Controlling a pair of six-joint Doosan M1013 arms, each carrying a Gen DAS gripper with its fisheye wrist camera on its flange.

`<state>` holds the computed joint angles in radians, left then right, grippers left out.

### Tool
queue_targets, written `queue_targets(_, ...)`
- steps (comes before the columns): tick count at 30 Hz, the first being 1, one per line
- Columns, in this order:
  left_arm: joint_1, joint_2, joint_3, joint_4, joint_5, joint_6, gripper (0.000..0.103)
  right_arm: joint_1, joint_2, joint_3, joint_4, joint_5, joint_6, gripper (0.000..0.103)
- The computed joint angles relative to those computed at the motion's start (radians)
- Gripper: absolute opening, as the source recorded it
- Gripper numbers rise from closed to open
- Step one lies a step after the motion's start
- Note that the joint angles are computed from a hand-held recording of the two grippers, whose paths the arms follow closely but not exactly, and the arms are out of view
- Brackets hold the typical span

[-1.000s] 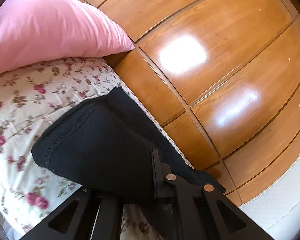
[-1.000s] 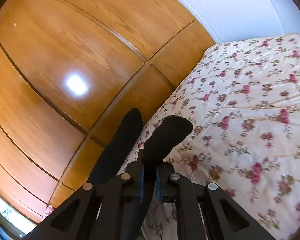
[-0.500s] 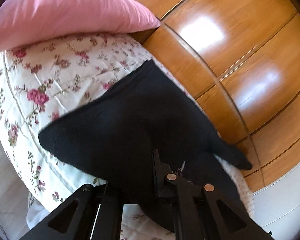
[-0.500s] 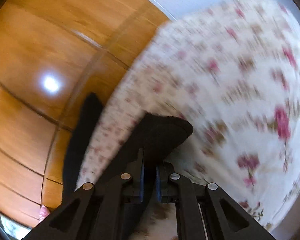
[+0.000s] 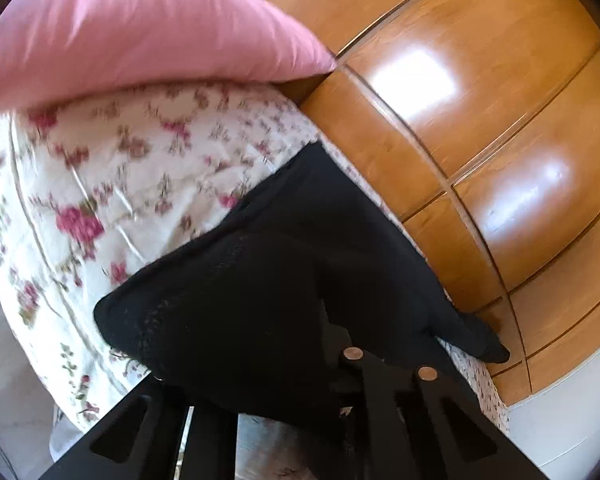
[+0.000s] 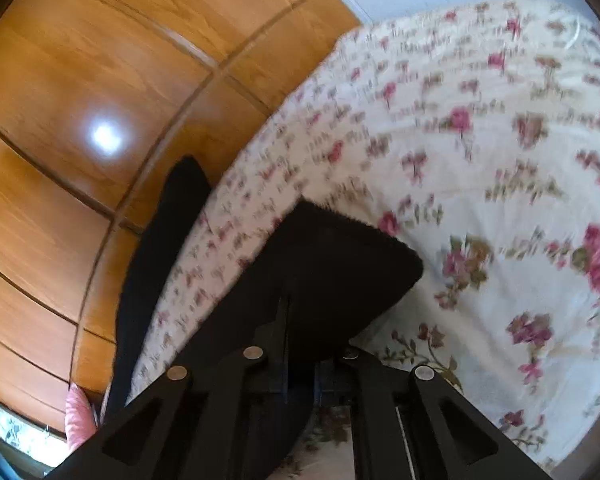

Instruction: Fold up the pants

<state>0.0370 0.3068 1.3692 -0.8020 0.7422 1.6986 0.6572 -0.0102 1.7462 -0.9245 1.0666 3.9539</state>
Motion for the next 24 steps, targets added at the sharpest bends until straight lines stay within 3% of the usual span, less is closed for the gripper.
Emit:
queue_targets(5, -0.008, -0.027, 0.001, 0.057, -0.016, 0.019, 0.012, 0.032, -0.008, -0.038, -0.026, 0.088, -0.047, 0.008)
queue_targets(8, -0.018, -0.028, 0.002, 0.160, 0.004, 0.003, 0.013, 0.028, -0.005, -0.034, 0.062, 0.113, -0.087, 0.008)
queue_targets(10, -0.018, -0.014, -0.005, 0.221, 0.053, -0.052, 0.018, 0.009, -0.010, -0.002, 0.130, 0.063, -0.060, 0.010)
queue_targets(12, 0.002, -0.012, 0.005, 0.156, 0.074, -0.054, 0.022, 0.024, -0.022, 0.040, 0.072, 0.028, 0.058, 0.011)
queue_targets(14, 0.019, -0.018, 0.009, 0.134, 0.076, -0.084, 0.031, 0.022, -0.034, 0.047, 0.066, 0.021, 0.078, 0.016)
queue_targets(18, 0.021, -0.055, 0.031, 0.230, -0.016, -0.152, 0.031, 0.053, -0.006, -0.019, 0.066, 0.250, 0.018, 0.038)
queue_targets(20, 0.009, -0.079, 0.043, 0.350, -0.080, -0.224, 0.030, 0.062, 0.004, -0.044, 0.066, 0.337, -0.004, 0.038)
queue_targets(24, -0.015, -0.104, 0.050, 0.659, -0.209, -0.489, 0.030, 0.073, 0.018, -0.082, 0.025, 0.453, -0.035, 0.040)
